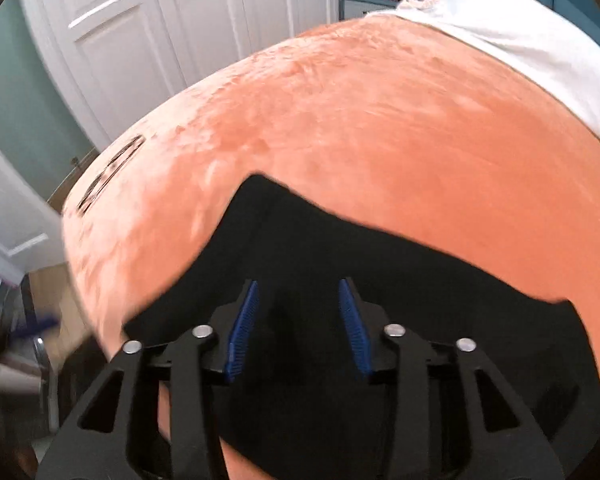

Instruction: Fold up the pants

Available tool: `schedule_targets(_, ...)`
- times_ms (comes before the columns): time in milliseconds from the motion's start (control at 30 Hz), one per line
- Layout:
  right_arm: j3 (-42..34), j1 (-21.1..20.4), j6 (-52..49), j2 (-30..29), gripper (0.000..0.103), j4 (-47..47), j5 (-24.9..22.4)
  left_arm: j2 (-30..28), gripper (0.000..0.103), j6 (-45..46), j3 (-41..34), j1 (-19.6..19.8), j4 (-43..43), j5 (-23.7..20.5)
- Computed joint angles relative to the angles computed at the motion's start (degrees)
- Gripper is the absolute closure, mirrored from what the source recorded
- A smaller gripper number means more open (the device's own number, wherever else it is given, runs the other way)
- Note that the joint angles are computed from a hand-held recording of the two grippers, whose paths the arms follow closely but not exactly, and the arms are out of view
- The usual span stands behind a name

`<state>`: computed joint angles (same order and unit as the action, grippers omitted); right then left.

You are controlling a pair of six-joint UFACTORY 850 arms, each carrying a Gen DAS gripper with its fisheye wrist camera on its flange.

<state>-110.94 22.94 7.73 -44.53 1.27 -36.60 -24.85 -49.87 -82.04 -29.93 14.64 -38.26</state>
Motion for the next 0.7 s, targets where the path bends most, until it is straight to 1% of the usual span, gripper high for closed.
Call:
schedule_targets(67, -12.0, -0.4, 1.5, -9.0, 0.065, 1.7, -7.9, -0.4, 0.032, 1.9, -0.2, -0.2, -2.5, 0.5)
schedule_targets(100, -16.9, -0.7, 1.8, -12.5, 0.064, 2.6, -11.7, -1.0, 0.032, 3.0, -0.8, -0.3, -3.9, 0.5)
schedule_targets(133, -20.2, -1.2, 2.0, -14.8, 0.063, 3.9, -13.2, -1.5, 0.032, 3.9, -1.3, -0.4, -4.9, 0.3)
schedule_targets(167, -25.3, -1.5, 2.6, -17.5, 0.062, 4.5, -16.4, -2.3, 0.032, 5.6, -2.3, -0.4, -6.3, 0.1)
schedule_targets(200, -28.0, -1.8, 3.3, -18.5, 0.062, 5.6, -17.9, -2.9, 0.032, 6.3, -2.9, -0.5, -6.7, -0.1)
schedule_targets(233, -28.2, -2.2, 3.0, -17.9, 0.062, 7.5, -17.9, -3.4, 0.032, 6.4, -3.6, -0.6, -6.6, -0.3)
schedule_targets(267, -26.1, -2.5, 2.1, -16.3, 0.064, 8.6, -16.3, -3.9, 0.032, 6.5, -4.2, -0.7, -6.5, -0.3)
schedule_targets(300, -21.6, -2.7, 1.4, -13.3, 0.064, 8.7, -12.9, -4.8, 0.032, 7.7, -5.4, -0.7, -7.2, -0.5)
schedule_targets(367, -9.6, -3.0, 2.9, -5.9, 0.063, 7.8, -5.4, -6.3, 0.031, 9.0, -7.5, -0.8, -8.1, -1.2)
schedule_targets(400, -3.6, -3.7, 3.2, -1.9, 0.063, 9.0, -2.4, -7.1, 0.029, 9.6, -8.6, -0.9, -8.9, -1.3)
schedule_targets(433, 1.2, -4.1, 2.5, 0.9, 0.063, 10.1, 1.1, -7.8, 0.024, 10.1, -9.6, -0.8, -10.0, -1.1)
schedule_targets(467, 6.0, -4.5, 3.0, 4.0, 0.063, 9.8, 3.4, -8.4, 0.021, 10.2, -10.3, -0.7, -10.9, -1.0)
schedule_targets(500, 11.5, -4.8, 5.0, 7.6, 0.063, 7.8, 5.7, -9.2, 0.020, 10.5, -11.2, -0.3, -13.3, -0.3)
schedule_targets(567, 18.1, -5.7, 6.8, 12.2, 0.063, 6.2, 8.0, -10.2, 0.018, 16.2, -11.7, 1.3, -24.1, 1.2)
schedule_targets(600, 22.2, -6.3, 10.0, 15.2, 0.063, 4.2, 9.1, -11.5, 0.018, 17.4, -12.6, 2.0, -30.1, 1.4)
schedule_targets(633, 25.1, -7.3, 10.7, 17.2, 0.062, 4.1, 10.1, -12.5, 0.018, 19.1, -13.1, 2.8, -35.9, 0.8)
schedule_targets(667, 27.6, -8.1, 11.7, 18.8, 0.062, 3.7, 10.9, -13.6, 0.020, 18.3, -13.8, 3.2, -39.4, 1.0)
schedule_targets(700, 31.2, -9.3, 14.8, 21.9, 0.062, 0.8, 11.5, -14.0, 0.021, 18.2, -13.8, 3.5, -40.5, 1.3)
